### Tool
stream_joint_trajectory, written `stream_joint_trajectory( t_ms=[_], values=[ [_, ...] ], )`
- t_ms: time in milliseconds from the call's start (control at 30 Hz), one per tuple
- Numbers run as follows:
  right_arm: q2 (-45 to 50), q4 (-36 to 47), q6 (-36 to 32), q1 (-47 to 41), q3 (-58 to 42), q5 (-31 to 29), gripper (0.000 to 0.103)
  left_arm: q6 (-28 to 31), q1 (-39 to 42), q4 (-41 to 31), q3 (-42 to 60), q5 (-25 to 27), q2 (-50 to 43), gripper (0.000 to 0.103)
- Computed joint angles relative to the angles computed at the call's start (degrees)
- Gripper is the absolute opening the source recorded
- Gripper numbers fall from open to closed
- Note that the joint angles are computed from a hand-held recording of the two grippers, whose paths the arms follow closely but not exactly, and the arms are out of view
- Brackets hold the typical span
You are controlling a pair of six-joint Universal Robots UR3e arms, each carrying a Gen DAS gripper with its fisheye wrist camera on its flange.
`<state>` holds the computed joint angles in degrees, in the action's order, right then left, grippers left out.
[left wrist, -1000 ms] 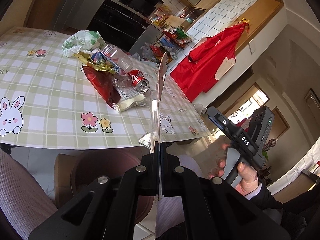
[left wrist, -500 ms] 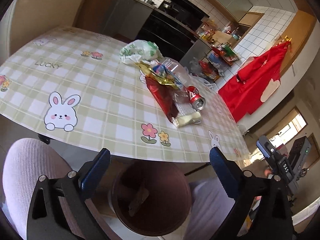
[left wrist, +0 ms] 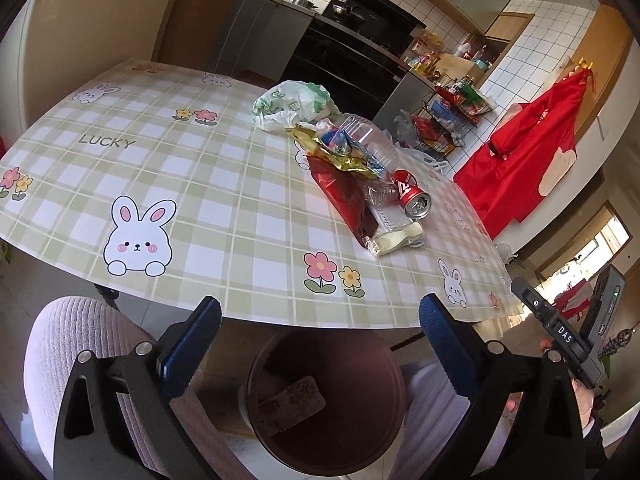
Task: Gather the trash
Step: 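Grasp the gold foil wrapper with the left gripper and lift it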
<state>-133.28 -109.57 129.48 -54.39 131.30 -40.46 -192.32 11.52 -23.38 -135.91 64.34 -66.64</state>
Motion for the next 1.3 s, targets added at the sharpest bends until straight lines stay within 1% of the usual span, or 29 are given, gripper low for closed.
stream_joint_trajectory(
  t_ms=[133, 233, 300, 433, 533, 600, 667, 733, 800, 900, 967, 1067, 1167, 1233, 1300],
  values=[
    [4.77, -10.26, 3.79, 4.01, 0.87, -2.84, 0.097, -0.16, -0.14, 0.84, 3.83, -1.35, -4.82, 0.097],
    [10.46, -19.44, 7.72, 7.95, 0.27, -5.69, 0.097, -1.02, -0.88, 1.56, 8.33, -1.7, -9.84, 0.097],
    [14.66, -23.85, 10.17, 10.37, -1.15, -7.43, 0.097, -2.19, -1.03, 2.17, 11.37, -2.06, -13.31, 0.097],
    [23.58, -32.27, 14.66, 14.96, -4.86, -10.8, 0.097, -5.31, 0.54, 3.11, 16.91, -5.11, -19.79, 0.097],
    [29.1, -36.66, 16.16, 17.47, -7.65, -12.26, 0.097, -8.41, 1.79, 4.22, 21.28, -7.8, -24.96, 0.096],
    [33.41, -39.29, 17.32, 19.67, -10.26, -13.83, 0.097, -12.14, 2.97, 6.27, 24.55, -11.46, -29.82, 0.089],
    [37.17, -39.84, 17.89, 21.58, -13.31, -15.28, 0.097, -17.44, 3.63, 8.57, 28.97, -15.13, -35.88, 0.084],
    [41.16, -39.67, 18.82, 23.71, -17.06, -16.77, 0.097, -23.04, 3.57, 11.76, 34.08, -17.48, -42.62, 0.078],
    [44.48, -40.87, 20.21, 25.7, -19.82, -18.36, 0.097, -27.27, 3.0, 12.83, 40.7, -17.63, -49.13, 0.073],
    [49.87, -41.25, 21.52, 29.22, -25.4, -22.01, 0.097, -31.83, 2.3, 11.77, 50.72, -16.78, -57.44, 0.07],
    [53.24, -40.0, 21.92, 31.48, -29.56, -25.15, 0.097, -33.22, 2.21, 9.09, 56.63, -16.39, -61.83, 0.07],
    [56.65, -39.68, 21.82, 33.03, -33.7, -26.64, 0.097, -34.15, 2.2, 6.69, 63.34, -16.1, -67.27, 0.07],
    [59.29, -38.47, 21.75, 33.82, -37.39, -27.04, 0.097, -36.82, 2.54, 7.12, 68.18, -18.55, -72.17, 0.069],
    [60.92, -37.07, 22.03, 34.31, -40.04, -27.2, 0.097, -37.56, 2.61, 6.62, 70.96, -20.58, -74.63, 0.059],
    [62.52, -34.36, 22.32, 34.92, -43.24, -27.28, 0.097, -38.12, 2.59, 6.62, 72.58, -22.02, -76.14, 0.047]
  ],
)
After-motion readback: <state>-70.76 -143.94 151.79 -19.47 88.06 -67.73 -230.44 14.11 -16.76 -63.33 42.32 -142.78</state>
